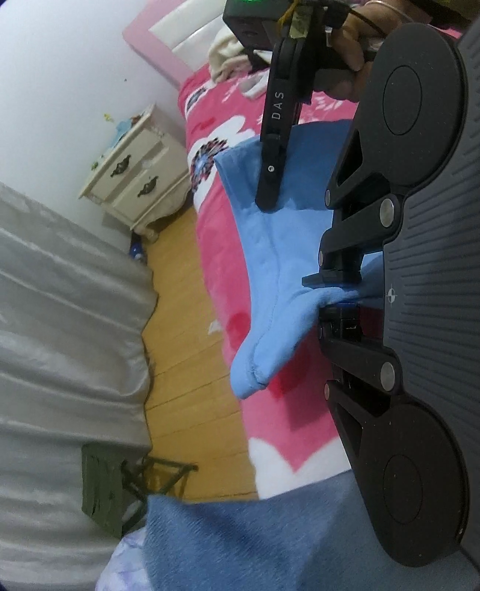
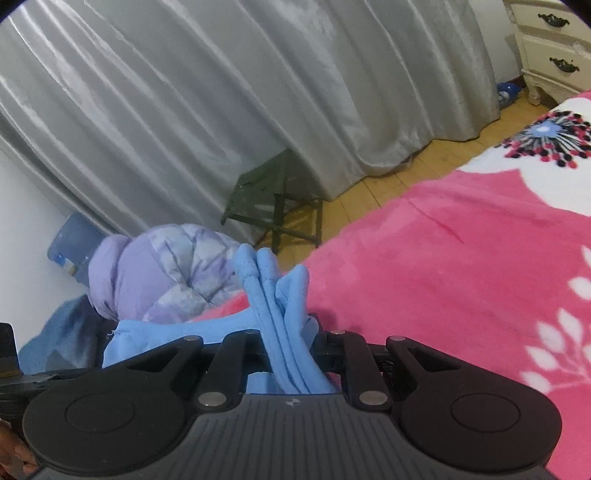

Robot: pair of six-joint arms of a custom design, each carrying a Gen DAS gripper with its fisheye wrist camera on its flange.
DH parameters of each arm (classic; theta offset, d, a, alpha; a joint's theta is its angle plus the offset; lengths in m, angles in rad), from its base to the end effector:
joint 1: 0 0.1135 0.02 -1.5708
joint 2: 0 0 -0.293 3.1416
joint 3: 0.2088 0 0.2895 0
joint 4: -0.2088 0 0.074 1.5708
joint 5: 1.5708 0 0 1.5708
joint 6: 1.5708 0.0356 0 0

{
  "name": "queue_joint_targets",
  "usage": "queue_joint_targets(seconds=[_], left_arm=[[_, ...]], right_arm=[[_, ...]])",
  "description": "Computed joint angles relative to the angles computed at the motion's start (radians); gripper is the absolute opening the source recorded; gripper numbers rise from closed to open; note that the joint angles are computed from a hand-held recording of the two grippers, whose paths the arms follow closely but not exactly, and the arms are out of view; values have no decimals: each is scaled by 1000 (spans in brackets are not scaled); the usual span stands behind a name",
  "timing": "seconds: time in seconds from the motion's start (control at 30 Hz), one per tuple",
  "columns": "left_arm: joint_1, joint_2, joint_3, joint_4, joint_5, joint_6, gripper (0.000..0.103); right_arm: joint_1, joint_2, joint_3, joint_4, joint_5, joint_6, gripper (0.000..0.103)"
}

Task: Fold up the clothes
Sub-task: 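Lift the folded blue shirt with both grippers and carry it toward the denim pillow, then lower the blue shirt onto the bedspread beside the pillow and open both grippers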

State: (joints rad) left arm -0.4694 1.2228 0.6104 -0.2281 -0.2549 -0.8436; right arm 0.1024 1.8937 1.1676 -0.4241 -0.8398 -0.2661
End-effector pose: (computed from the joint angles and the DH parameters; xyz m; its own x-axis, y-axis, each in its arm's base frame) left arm 0.2348 -0.1090 0.1944 -0.6566 -0.4775 -0.5838 -0.3050 0.8761 -0.3735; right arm 0.3997 0.0677 0.1589 -0.7786 -0.2565 -0.5727 -0.5964 0.5862 0.5483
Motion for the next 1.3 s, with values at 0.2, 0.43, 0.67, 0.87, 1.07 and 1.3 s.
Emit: queue_joint_targets(seconds=[0.2,0.43,0.67,0.87,1.07,1.3], left_arm=[[24,66,50,-43,-10,4,5],[49,89,69,-60,-15,12,5],[81,177,125,-116,48,34,33],[96,89,113,-153,108,4,46],[95,4,143,-266,171,2,58],[-17,-54,182,-439,277,66,68]], right_arm=[[22,31,20,54,2,40,15],[18,58,28,111,-38,94,15],[26,130,85,115,38,182,36],[-68,93,118,74,35,214,60],[-205,-17,207,-303,69,-157,60],[-354,-207,65,-598,151,-568,58]])
